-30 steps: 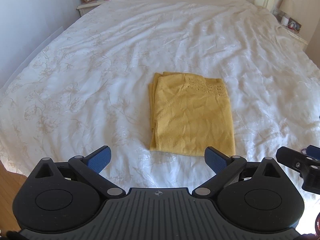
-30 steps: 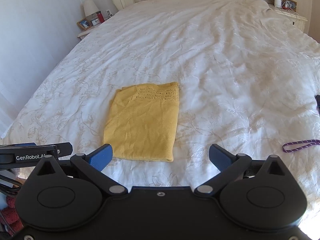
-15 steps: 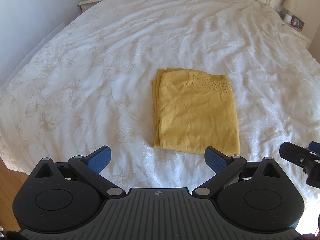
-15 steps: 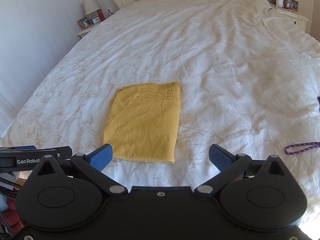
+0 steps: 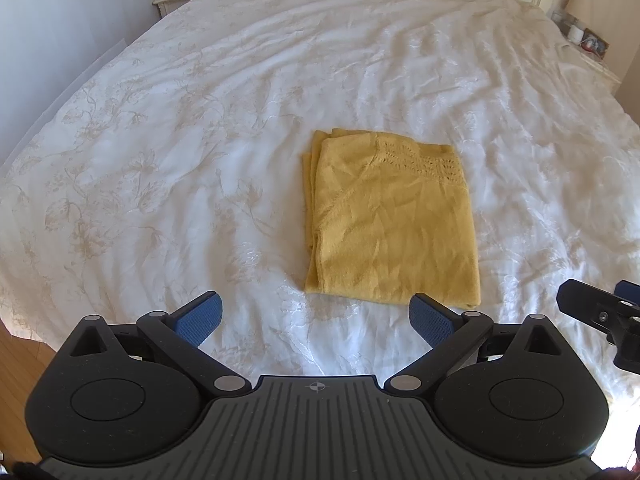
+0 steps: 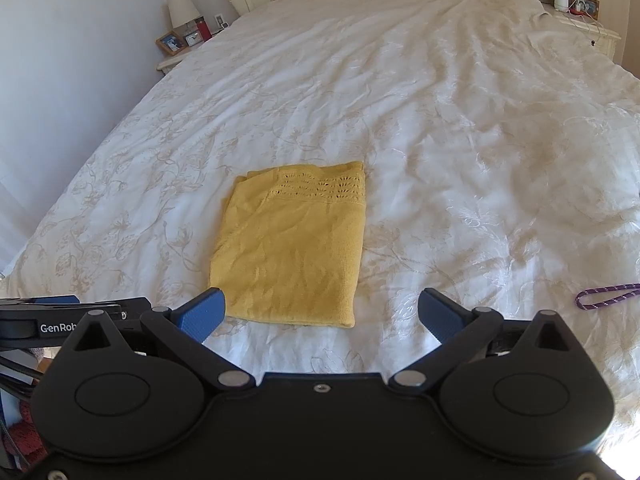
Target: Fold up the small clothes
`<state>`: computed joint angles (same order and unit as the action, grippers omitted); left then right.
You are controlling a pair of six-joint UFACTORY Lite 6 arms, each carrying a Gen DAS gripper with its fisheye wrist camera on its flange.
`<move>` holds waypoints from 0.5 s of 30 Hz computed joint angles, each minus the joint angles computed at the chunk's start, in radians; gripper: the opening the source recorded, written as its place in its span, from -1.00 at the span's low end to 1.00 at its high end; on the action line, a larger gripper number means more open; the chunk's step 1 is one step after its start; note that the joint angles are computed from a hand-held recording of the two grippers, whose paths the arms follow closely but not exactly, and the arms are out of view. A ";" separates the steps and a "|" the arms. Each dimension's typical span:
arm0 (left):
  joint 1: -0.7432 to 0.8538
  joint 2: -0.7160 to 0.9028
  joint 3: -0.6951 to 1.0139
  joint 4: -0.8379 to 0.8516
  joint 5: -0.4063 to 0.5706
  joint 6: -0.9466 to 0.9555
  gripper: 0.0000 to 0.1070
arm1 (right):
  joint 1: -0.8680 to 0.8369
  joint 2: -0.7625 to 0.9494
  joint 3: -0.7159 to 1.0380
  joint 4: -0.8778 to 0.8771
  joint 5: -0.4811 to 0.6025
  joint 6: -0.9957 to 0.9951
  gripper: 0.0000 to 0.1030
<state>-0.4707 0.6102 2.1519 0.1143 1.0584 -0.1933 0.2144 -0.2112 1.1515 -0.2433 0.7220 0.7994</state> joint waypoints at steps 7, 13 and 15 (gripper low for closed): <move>-0.003 0.000 -0.002 0.005 -0.003 -0.004 0.89 | -0.010 0.004 -0.001 0.020 -0.007 -0.019 0.98; -0.004 0.003 -0.005 0.009 -0.011 -0.001 0.89 | -0.007 0.012 -0.001 0.018 -0.013 -0.007 0.98; -0.005 0.004 -0.003 0.009 -0.009 0.000 0.89 | -0.007 0.014 -0.001 0.020 -0.014 -0.008 0.98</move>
